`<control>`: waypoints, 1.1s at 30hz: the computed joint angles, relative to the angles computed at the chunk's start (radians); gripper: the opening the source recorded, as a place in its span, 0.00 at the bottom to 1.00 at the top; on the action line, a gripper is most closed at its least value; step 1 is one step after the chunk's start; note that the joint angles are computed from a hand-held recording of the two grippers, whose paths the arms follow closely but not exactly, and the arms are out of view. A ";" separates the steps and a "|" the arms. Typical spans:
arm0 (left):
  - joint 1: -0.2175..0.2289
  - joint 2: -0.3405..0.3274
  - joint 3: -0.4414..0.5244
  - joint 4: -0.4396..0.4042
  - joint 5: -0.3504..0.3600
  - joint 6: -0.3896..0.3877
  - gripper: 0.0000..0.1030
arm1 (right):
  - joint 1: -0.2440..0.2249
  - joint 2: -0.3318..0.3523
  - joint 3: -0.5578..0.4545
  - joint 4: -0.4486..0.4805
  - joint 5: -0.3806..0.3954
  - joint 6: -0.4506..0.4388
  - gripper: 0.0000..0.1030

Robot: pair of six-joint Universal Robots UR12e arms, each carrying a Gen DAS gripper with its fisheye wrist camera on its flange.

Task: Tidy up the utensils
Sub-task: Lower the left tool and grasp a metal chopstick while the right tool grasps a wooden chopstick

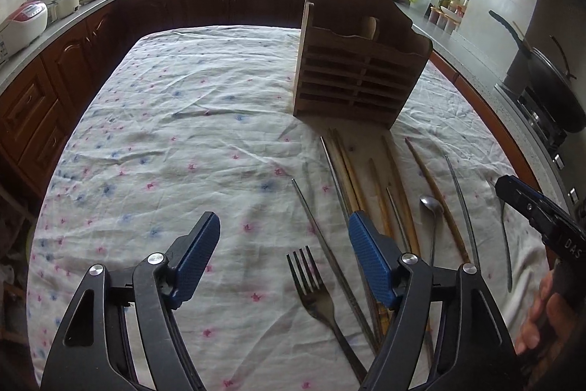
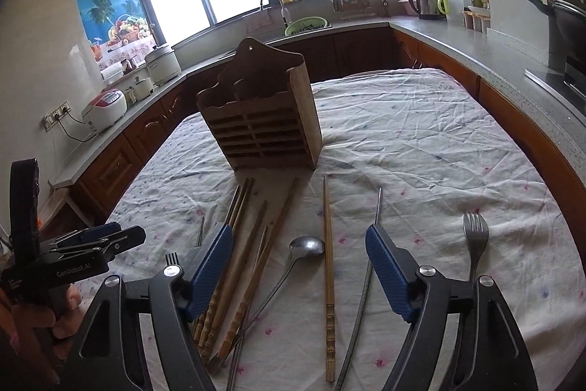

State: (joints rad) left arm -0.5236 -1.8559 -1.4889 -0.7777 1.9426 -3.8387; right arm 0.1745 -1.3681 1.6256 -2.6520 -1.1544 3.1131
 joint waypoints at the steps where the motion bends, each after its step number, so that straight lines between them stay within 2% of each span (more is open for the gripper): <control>1: 0.006 -0.007 0.009 -0.010 -0.014 0.001 0.68 | 0.002 0.013 -0.019 0.024 -0.002 -0.002 0.61; 10: 0.051 -0.070 0.086 -0.106 -0.104 0.017 0.50 | 0.018 0.125 -0.162 0.166 -0.033 -0.018 0.42; 17: 0.062 -0.110 0.133 -0.179 -0.152 0.051 0.41 | 0.032 0.193 -0.243 0.250 -0.074 -0.047 0.34; 22: 0.046 -0.132 0.161 -0.204 -0.091 0.093 0.41 | 0.046 0.228 -0.289 0.299 -0.113 -0.080 0.22; 24: 0.036 -0.142 0.170 -0.200 -0.060 0.131 0.31 | 0.059 0.232 -0.292 0.284 -0.154 -0.115 0.21; 26: 0.031 -0.148 0.174 -0.187 -0.057 0.156 0.10 | 0.071 0.234 -0.292 0.269 -0.198 -0.148 0.16; 27: 0.031 -0.151 0.177 -0.184 -0.056 0.163 0.08 | 0.076 0.235 -0.291 0.262 -0.215 -0.164 0.06; 29: 0.033 -0.153 0.178 -0.176 -0.057 0.164 0.05 | 0.077 0.234 -0.291 0.262 -0.212 -0.172 0.05; 33: 0.046 -0.133 0.148 -0.131 -0.107 0.140 0.04 | 0.060 0.221 -0.282 0.266 -0.133 -0.143 0.04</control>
